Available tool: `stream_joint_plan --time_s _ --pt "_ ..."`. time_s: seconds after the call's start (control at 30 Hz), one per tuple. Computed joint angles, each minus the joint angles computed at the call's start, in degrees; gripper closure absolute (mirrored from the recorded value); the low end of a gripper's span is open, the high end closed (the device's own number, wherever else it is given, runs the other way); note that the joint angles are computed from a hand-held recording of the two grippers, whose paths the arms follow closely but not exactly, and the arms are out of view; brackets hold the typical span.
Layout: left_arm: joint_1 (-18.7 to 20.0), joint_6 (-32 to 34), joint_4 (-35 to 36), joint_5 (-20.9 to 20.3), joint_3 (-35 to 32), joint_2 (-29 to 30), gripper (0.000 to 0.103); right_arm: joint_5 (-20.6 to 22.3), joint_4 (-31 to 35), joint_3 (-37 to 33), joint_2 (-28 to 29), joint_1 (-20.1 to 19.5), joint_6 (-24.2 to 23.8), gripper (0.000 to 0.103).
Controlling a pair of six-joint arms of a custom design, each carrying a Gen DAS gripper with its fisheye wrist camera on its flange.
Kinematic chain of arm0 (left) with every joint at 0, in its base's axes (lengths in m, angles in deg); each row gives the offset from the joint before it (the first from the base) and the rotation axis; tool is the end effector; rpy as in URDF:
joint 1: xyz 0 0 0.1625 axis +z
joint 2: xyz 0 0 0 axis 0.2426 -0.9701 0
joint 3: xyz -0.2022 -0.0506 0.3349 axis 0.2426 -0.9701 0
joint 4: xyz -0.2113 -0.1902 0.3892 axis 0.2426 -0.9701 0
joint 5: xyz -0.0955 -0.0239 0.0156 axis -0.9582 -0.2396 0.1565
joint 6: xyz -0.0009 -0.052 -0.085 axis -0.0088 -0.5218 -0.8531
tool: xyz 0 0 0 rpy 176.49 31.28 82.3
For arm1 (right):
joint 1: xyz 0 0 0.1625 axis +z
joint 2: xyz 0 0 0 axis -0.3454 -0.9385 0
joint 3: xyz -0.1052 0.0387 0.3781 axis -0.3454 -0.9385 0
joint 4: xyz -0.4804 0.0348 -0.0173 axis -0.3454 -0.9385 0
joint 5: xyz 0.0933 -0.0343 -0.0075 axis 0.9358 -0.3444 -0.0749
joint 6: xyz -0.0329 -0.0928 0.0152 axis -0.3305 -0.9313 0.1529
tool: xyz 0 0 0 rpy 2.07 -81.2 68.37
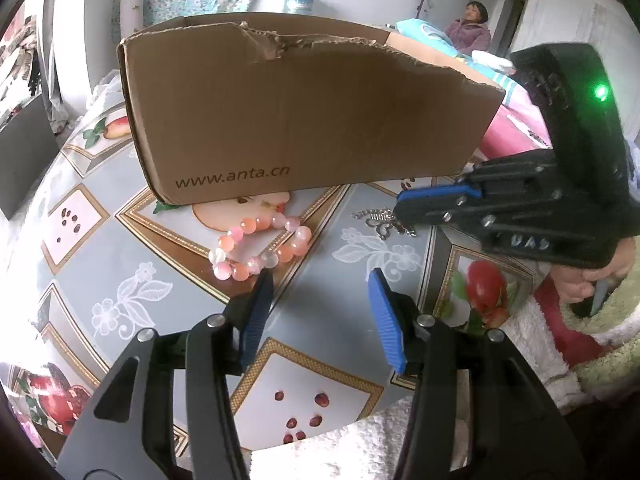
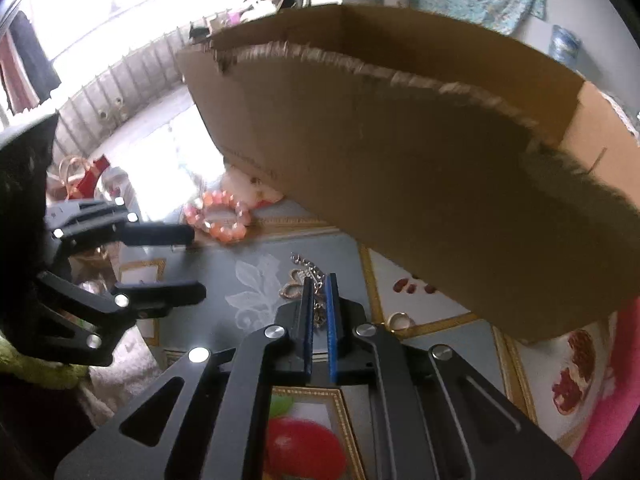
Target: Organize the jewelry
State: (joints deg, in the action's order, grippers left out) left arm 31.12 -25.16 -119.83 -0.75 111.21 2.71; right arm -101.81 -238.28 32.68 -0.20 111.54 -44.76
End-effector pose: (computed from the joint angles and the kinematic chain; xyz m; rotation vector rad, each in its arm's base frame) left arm -0.2914 -0.5517 0.0417 0.9024 2.5533 -0.6082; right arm 0.1127 -0.6225 0.2472 0.8108 -2.4613 0.4964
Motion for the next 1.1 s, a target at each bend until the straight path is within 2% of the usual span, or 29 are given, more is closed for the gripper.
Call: stream_joint_plan --time_s 0.3,0.57,0.6,0.7,0.87,1.03,1.1 --pt "0.07 0.02 -0.66 -0.19 0.78 -0.66 0.056 0.21 1.49 1.87 -4.76 0.43 1.5 0.097" --pt "-0.55 0.51 -0.43 1.16 0.76 -0.27 0.053 -3.71 0.29 1.29 -0.84 1.14 -1.04 0.097" --pt "-0.73 0.59 -0.53 1.45 0.79 -0.15 0.053 -2.83 -0.26 1.36 -0.71 0.96 -1.35 0.097" --pt "-0.93 0.35 -0.27 1.59 0.72 -0.01 0.051 0.87 5.86 0.28 -2.08 0.42 1.8 0.097" --pt "-0.9 0.35 -0.56 1.48 0.65 0.12 0.05 2.4 6.28 -0.36 -2.52 -0.21 4.17 0.097" --pt "-1.28 0.34 -0.18 2.3 0.62 0.09 0.05 5.23 12.0 -0.93 -3.28 -1.59 6.94 0.096" --pt "-1.41 0.45 -1.1 2.08 0.89 -0.03 0.05 4.79 11.47 -0.27 -4.07 -1.65 6.89 0.096"
